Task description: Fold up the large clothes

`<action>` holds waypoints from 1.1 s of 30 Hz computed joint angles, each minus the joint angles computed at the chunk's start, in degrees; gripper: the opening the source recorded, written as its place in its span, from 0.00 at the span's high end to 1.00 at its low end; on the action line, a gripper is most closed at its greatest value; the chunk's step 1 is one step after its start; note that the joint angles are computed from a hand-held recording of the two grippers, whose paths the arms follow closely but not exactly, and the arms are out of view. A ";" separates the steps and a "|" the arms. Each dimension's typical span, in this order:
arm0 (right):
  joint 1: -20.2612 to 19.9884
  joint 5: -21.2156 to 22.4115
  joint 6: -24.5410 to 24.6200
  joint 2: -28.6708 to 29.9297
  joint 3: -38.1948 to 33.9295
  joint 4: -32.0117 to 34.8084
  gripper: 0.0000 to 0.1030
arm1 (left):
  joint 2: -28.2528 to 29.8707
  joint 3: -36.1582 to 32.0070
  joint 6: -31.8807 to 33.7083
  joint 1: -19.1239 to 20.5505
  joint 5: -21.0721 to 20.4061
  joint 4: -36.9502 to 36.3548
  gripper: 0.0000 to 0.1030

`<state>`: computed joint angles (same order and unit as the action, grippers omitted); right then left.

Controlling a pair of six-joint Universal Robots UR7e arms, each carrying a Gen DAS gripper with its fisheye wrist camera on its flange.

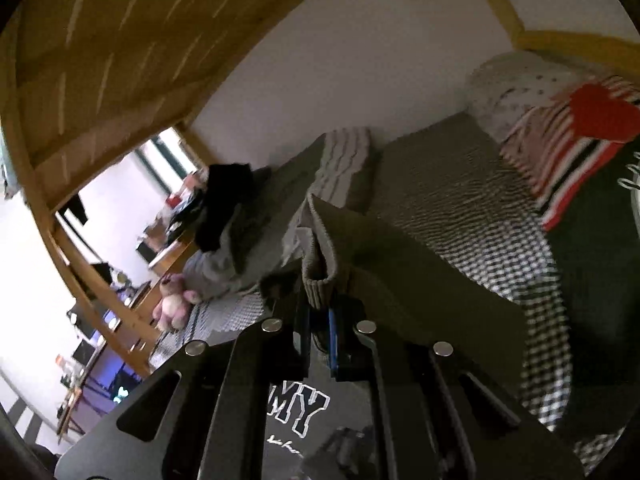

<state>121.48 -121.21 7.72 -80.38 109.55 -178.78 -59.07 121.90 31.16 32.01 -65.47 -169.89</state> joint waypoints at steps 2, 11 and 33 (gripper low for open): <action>0.62 0.11 -0.08 1.82 -2.03 1.69 0.93 | -0.56 0.53 0.71 -0.43 -0.18 -0.65 0.10; 1.44 1.47 -0.57 10.53 -9.44 7.93 0.93 | -5.79 1.34 -0.48 3.44 1.97 -1.44 0.10; -1.11 5.52 2.26 24.60 -17.66 12.67 0.93 | -17.89 -7.51 -16.92 14.63 -5.56 18.28 0.08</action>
<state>120.37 -115.70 9.98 -55.79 91.90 -166.11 -76.96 114.39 14.24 46.65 -71.03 -151.60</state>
